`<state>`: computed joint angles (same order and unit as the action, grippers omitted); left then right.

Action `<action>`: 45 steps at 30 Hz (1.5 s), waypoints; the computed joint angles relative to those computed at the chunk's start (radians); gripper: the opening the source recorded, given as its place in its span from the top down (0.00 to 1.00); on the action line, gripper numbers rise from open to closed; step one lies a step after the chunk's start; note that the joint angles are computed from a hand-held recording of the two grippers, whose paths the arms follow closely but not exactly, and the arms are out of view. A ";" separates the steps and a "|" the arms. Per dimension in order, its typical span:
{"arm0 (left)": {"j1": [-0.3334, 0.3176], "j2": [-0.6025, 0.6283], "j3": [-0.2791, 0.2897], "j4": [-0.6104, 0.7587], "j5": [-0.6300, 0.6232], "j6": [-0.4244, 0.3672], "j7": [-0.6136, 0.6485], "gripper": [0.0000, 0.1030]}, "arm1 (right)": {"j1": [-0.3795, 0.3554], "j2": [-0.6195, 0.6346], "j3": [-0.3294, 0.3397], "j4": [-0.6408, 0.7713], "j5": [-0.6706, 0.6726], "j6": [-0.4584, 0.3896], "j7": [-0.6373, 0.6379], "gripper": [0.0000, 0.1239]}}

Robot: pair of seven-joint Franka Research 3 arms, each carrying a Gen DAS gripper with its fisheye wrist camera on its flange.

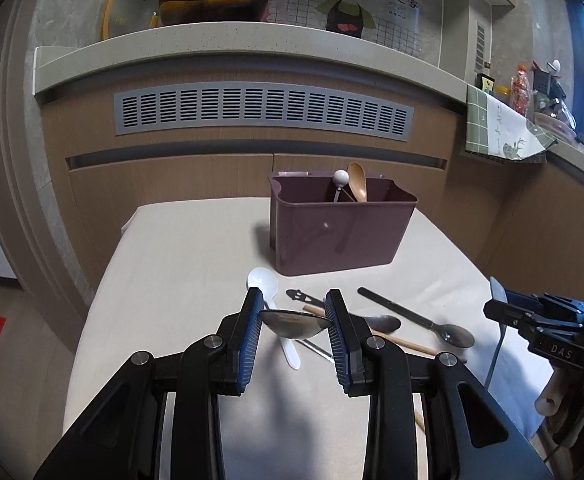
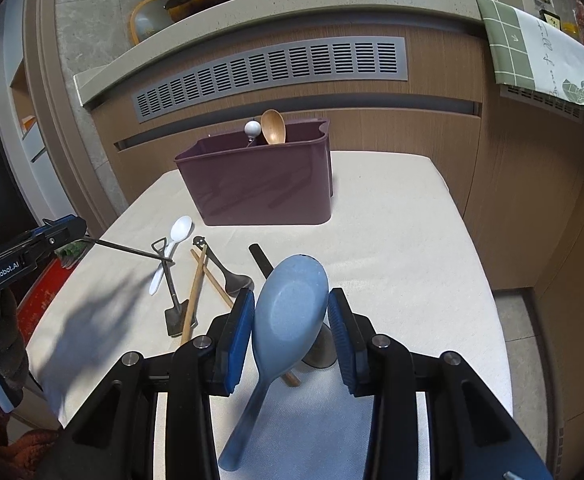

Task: Organize utensils
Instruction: 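Grasp the smoky grey translucent spoon with the left tool, then carry both held spoons over the maroon holder and open both tools to drop them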

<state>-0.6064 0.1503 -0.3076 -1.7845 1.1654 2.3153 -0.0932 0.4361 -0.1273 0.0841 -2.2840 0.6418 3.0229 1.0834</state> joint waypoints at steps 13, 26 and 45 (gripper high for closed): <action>0.018 0.057 0.039 0.311 -0.059 0.038 0.276 0.68 | -0.013 0.033 0.011 0.211 -0.049 0.079 -0.067 0.77; 0.036 0.369 0.125 0.820 -0.361 0.088 0.649 0.68 | -0.035 0.379 -0.015 0.805 -0.512 -0.123 0.249 0.78; 0.035 0.412 0.240 0.619 -0.608 0.317 0.623 0.60 | -0.086 0.593 0.035 0.937 -0.383 -0.355 0.187 0.73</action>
<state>-0.5710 0.5621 -0.0675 -1.1651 0.5570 2.6323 0.5297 0.3497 0.4658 0.1195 -1.3470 0.2591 2.6678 1.2705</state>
